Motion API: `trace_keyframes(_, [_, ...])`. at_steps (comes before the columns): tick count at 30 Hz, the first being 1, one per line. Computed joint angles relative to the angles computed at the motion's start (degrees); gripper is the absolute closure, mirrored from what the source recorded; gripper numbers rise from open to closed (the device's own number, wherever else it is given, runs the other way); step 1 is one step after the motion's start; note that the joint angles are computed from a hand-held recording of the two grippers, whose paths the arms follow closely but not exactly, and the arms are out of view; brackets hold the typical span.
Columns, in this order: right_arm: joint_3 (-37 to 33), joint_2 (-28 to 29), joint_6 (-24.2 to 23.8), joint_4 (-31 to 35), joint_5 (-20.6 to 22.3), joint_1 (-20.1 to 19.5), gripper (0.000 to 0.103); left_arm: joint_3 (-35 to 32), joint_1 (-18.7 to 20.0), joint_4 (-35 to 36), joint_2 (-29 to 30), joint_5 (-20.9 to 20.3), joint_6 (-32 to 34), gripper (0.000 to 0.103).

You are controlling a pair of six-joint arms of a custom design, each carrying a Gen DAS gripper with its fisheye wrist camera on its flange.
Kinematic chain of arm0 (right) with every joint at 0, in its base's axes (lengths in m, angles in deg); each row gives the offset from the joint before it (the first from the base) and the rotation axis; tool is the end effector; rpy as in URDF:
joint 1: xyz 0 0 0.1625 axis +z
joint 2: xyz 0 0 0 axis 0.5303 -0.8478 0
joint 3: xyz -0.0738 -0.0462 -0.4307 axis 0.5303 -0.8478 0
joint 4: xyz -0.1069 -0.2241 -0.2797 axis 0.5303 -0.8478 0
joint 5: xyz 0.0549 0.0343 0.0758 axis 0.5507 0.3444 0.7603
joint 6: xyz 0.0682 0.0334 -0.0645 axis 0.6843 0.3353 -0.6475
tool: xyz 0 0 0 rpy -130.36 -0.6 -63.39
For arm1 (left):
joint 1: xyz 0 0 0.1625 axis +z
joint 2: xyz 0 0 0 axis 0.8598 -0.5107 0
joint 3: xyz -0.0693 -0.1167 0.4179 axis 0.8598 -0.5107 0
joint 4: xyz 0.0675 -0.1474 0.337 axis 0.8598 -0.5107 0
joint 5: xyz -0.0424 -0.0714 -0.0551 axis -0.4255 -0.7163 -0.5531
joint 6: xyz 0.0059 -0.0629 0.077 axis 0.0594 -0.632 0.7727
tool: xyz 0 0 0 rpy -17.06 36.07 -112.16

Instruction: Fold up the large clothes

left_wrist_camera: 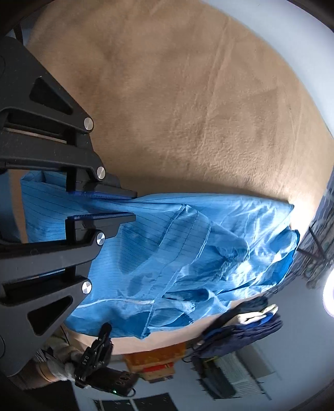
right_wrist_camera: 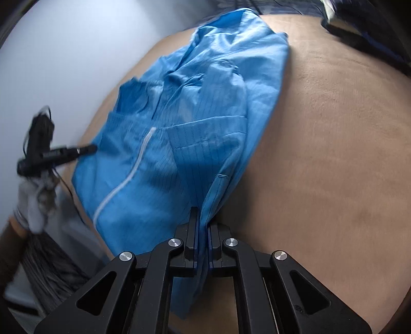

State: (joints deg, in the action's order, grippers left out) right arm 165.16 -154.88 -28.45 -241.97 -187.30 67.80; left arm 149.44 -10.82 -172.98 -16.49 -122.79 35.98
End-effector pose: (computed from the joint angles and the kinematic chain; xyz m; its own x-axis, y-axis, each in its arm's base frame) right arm 0.1734 -0.3390 0.1832 -0.7993 -0.5662 0.2013 -0.5683 0.8211 0.0531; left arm -0.0583 -0.3537 0.2350 -0.9282 -0.2015 -0.3127 -0.0223 0.8692 -0.4939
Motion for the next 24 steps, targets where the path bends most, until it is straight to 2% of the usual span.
trace_keyframes(2, [-2.32,-1.25,0.16,4.80,-0.71,1.00,0.086,-1.01,-2.46,5.06,-1.98,1.80,-2.34,0.087])
trace_keyframes(4, [-4.48,-2.47,0.05,7.29,-0.30,1.85,0.074,-2.23,-4.37,8.53,-3.73,3.47,-4.01,0.085])
trace_keyframes(8, [-8.01,-6.17,-1.11,9.48,0.88,4.12,0.074,-8.06,-9.82,17.55,-6.14,8.20,-5.97,0.085])
trace_keyframes(10, [-10.07,-6.49,-2.08,8.72,1.65,6.17,0.074,-12.17,-10.99,19.68,-4.83,9.67,-4.93,0.085])
trace_keyframes(13, [-13.49,-5.46,-3.40,6.96,3.02,8.96,0.071,-17.90,-11.75,20.84,-2.68,11.80,-1.98,0.073])
trace_keyframes(14, [-14.60,-5.09,-3.80,6.40,4.61,9.37,0.059,-19.41,-11.53,21.00,-1.98,12.34,-1.21,0.071])
trace_keyframes(16, [-16.65,-3.63,-4.10,4.10,8.60,9.30,0.044,-22.13,-10.06,17.93,0.18,12.43,2.37,0.070])
trace_keyframes(20, [-23.02,3.75,-0.77,1.90,8.69,10.77,0.044,-26.75,-4.15,9.78,5.97,8.38,12.31,0.070])
trace_keyframes(24, [-32.18,12.33,2.96,6.63,9.25,10.18,0.044,-30.44,3.28,2.44,12.48,2.89,21.16,0.070])
